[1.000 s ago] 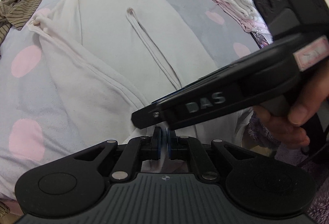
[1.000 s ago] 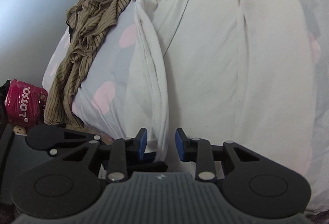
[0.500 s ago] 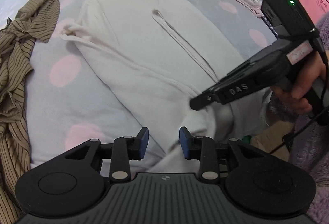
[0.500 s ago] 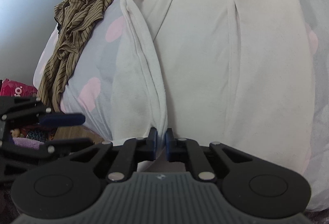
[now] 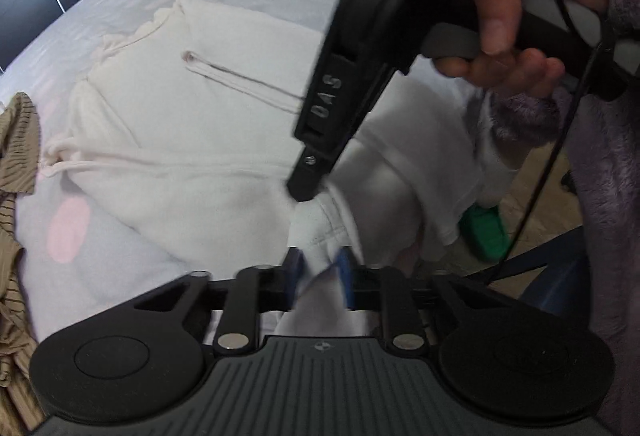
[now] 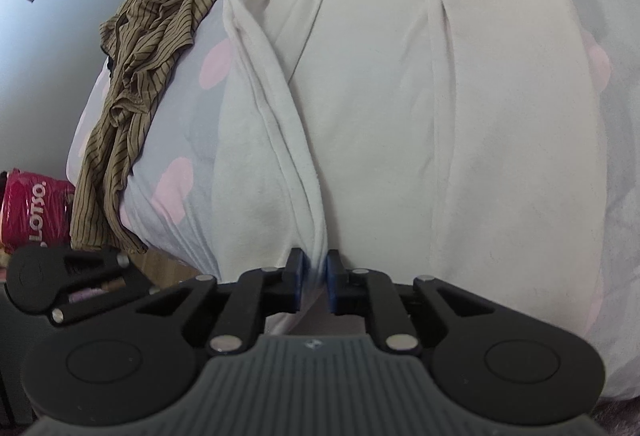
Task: Fold clothes
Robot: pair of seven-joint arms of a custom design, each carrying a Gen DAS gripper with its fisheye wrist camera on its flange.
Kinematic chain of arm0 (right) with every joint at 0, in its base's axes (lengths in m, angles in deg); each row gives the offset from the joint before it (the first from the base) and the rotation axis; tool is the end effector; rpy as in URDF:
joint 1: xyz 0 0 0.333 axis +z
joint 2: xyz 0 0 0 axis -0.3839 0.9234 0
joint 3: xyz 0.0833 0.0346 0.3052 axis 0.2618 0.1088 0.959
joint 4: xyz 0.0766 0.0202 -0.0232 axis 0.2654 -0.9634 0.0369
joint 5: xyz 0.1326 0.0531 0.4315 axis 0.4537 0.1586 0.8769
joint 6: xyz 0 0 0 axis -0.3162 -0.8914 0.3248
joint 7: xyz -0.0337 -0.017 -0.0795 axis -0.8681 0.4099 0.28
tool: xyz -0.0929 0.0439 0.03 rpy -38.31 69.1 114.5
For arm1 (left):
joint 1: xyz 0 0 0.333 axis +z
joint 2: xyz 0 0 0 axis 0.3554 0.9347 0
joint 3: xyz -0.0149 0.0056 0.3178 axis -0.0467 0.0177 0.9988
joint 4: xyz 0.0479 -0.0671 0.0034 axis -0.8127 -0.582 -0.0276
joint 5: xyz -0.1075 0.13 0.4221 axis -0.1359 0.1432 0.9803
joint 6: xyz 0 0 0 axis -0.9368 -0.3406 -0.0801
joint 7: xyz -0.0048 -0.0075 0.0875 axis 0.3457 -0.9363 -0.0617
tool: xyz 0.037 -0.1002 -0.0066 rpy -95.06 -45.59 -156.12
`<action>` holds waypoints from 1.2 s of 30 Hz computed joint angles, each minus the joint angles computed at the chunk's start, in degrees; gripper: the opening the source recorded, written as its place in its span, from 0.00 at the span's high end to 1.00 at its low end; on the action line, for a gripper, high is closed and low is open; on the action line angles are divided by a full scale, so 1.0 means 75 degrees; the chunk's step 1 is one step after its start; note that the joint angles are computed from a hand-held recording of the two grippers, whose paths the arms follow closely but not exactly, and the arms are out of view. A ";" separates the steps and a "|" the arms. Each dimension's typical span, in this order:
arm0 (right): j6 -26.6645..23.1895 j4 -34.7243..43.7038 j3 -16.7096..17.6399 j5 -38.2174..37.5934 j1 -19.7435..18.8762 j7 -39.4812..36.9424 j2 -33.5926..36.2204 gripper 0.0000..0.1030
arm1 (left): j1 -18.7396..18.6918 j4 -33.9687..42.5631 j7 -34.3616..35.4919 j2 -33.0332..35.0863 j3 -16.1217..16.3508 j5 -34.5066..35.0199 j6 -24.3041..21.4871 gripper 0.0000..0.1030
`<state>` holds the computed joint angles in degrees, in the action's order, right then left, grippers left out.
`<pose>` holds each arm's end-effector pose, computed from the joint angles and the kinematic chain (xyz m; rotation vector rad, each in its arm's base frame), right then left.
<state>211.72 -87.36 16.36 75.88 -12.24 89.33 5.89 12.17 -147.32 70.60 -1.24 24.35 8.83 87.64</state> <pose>0.6760 0.2484 0.3391 -2.2482 1.2914 0.4151 0.5403 -0.1678 0.3520 -1.3347 2.4124 -0.5521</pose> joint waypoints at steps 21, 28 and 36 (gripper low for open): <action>-0.0555 -0.0435 -0.0082 0.0285 -0.0051 -0.0474 -0.0424 0.87 | 0.0064 0.0496 0.1081 -0.0321 0.0537 -0.3173 -0.1202 0.74; -0.0666 -0.0406 -0.0108 0.0258 -0.0031 -0.0673 -0.0427 0.87 | 0.0908 0.1784 0.0245 0.0723 0.0754 -0.3627 -0.0796 0.53; -0.0724 -0.0370 -0.0112 0.0110 0.0054 -0.0800 -0.0425 0.87 | 0.1817 0.3846 -0.1726 0.2849 0.0441 -0.4091 -0.0074 0.52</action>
<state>206.29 -90.13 15.52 76.71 -11.83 83.33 2.70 25.79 -118.48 57.65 20.12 27.66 -21.86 87.09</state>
